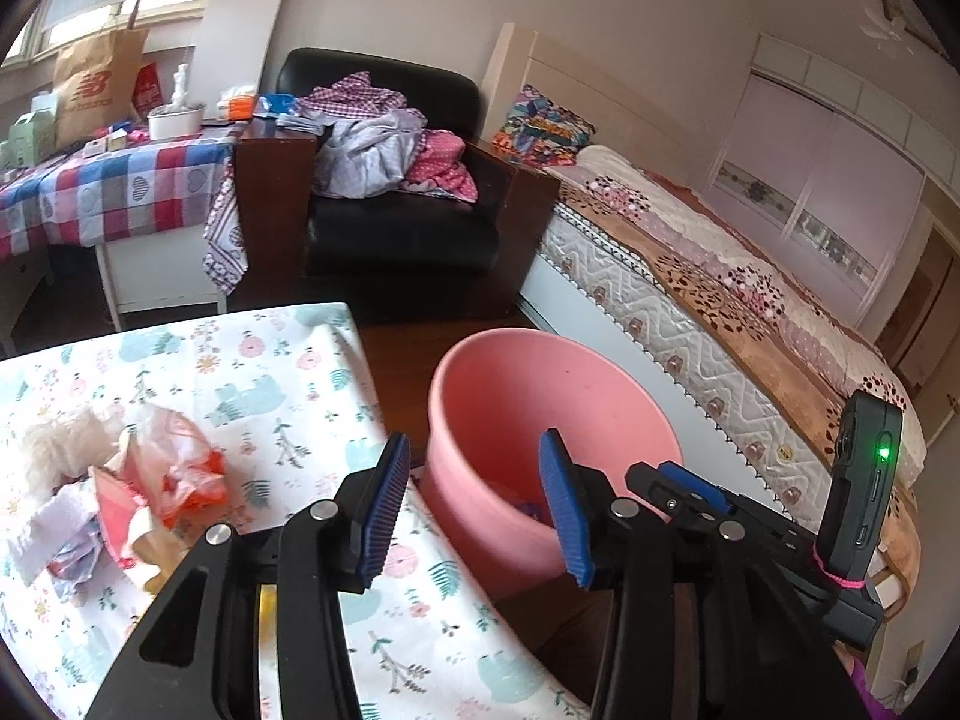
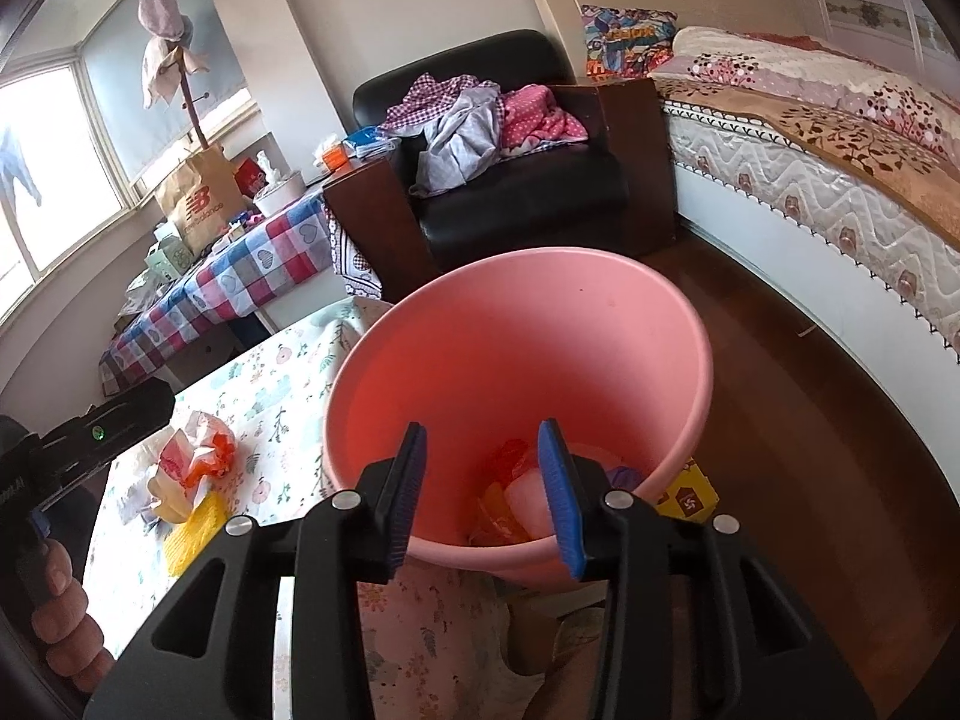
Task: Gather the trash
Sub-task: 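Move both open tools back to the trash on the table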
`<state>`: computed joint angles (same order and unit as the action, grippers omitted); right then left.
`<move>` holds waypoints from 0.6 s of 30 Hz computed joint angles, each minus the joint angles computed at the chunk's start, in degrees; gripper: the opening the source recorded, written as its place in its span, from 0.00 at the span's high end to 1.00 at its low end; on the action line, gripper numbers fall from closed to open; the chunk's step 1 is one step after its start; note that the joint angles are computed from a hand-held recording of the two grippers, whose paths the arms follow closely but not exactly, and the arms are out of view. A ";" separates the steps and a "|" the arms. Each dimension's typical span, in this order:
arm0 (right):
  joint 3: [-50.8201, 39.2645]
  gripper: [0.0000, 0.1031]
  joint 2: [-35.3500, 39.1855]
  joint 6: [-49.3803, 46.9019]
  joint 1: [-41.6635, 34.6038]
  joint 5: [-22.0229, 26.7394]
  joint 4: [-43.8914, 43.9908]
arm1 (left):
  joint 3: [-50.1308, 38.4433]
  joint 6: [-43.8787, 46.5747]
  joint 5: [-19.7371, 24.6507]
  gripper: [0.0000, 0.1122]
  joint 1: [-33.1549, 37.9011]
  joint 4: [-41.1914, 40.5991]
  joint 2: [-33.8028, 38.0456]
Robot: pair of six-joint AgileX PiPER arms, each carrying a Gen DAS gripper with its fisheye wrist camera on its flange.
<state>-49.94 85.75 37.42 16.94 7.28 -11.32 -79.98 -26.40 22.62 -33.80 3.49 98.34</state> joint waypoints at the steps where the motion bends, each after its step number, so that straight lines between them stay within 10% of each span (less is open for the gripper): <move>1: -0.20 0.62 -0.05 1.84 0.45 0.27 -1.86 | 0.90 -0.19 -0.17 0.61 0.46 0.01 -0.76; 13: -2.97 0.62 -0.30 12.06 7.11 3.28 -12.42 | 12.07 -4.10 -0.60 0.60 5.32 3.47 -10.71; 18: -4.95 0.61 0.99 3.81 10.05 3.50 -3.86 | 17.97 -10.04 -0.59 0.60 6.89 10.17 -15.62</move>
